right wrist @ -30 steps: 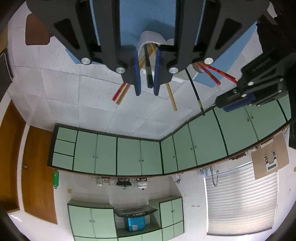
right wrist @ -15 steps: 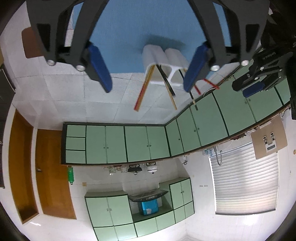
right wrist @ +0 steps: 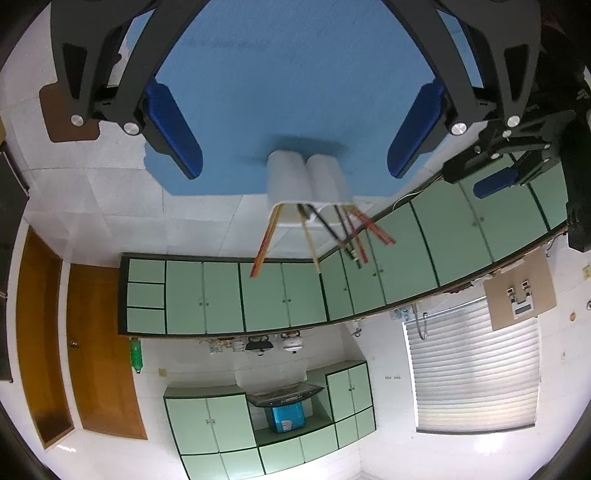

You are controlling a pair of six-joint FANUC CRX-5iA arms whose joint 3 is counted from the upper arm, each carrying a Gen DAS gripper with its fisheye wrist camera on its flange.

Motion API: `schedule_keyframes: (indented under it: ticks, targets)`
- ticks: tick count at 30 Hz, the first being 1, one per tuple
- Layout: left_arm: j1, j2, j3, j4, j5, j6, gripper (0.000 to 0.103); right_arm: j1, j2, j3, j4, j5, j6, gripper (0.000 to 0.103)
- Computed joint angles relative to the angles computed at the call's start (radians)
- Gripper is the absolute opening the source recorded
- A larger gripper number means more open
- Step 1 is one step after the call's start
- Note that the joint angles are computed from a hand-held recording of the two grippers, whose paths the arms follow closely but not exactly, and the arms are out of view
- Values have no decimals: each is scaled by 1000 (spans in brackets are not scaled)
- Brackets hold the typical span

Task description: Organize utensils

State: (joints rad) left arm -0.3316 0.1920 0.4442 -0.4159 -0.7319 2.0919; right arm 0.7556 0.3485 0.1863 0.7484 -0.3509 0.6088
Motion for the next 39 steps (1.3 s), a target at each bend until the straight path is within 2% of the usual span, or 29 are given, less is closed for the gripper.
schedule_keyframes:
  ticks: [4,16,28,39]
  targets:
    - [-31,-29,-25,-57,-18,39,91,5,-47,-97,137,31,-116,97]
    - [-80,-87,-60,-131,-28,104,91,20,-106,-172,200,51,-164,97]
    - [-109,-118,-79,-201,-33,163,91,19,-131,-219,328,73,-266,97]
    - [-130,-147,-103,-243,-43,201,91,15,-136,-231,355,84,-281,97]
